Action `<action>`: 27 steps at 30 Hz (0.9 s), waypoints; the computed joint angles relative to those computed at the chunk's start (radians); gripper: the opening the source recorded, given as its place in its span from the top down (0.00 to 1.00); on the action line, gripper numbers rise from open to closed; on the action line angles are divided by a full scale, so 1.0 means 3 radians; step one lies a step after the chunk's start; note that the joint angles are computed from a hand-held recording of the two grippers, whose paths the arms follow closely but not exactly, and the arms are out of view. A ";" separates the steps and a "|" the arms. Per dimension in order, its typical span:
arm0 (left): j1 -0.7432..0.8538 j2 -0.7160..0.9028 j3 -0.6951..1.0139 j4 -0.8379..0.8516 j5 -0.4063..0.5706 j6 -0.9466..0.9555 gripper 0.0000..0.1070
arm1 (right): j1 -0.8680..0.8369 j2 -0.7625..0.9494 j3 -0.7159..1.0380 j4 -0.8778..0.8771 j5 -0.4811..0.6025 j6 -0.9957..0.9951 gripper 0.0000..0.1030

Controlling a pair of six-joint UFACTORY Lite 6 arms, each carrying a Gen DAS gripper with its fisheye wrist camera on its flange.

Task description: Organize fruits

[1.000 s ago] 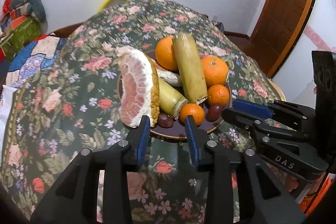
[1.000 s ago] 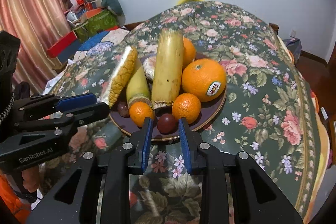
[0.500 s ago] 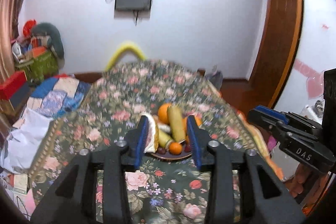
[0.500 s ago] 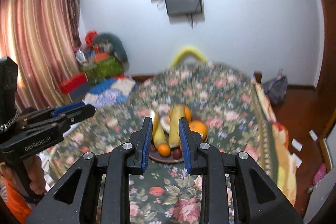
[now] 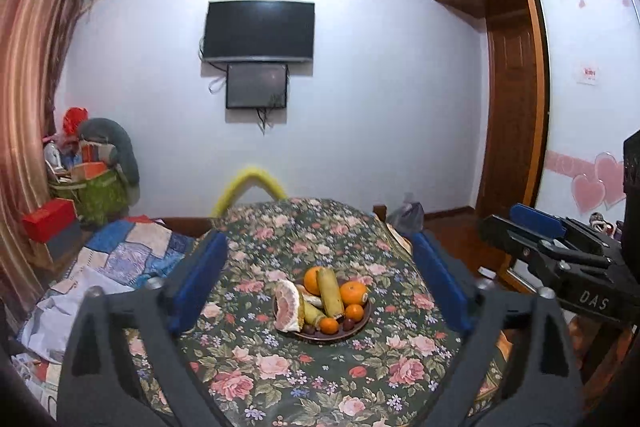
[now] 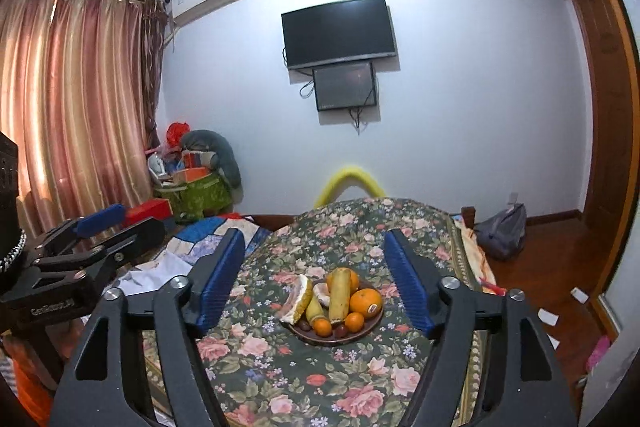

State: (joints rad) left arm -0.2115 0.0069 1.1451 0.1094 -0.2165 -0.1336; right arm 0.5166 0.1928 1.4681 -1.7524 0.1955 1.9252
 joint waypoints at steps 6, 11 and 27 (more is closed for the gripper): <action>-0.0026 -0.0122 -0.0150 -0.0083 -0.0010 0.0105 0.06 | 0.0095 -0.0010 -0.0095 -0.0289 0.0240 0.0326 0.11; -0.0033 -0.0127 -0.0200 -0.0111 -0.0040 0.0125 0.04 | 0.0162 -0.0149 -0.0313 -0.0509 0.0474 0.0592 0.00; -0.0012 -0.0169 -0.0216 0.0052 0.0017 -0.0084 0.04 | 0.0218 -0.0297 -0.0456 -0.0431 0.0532 0.0470 0.00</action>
State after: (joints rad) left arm -0.2151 -0.0439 1.0802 0.1250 -0.2114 -0.1588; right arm 0.5819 0.1036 1.3312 -1.8816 0.3552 2.0660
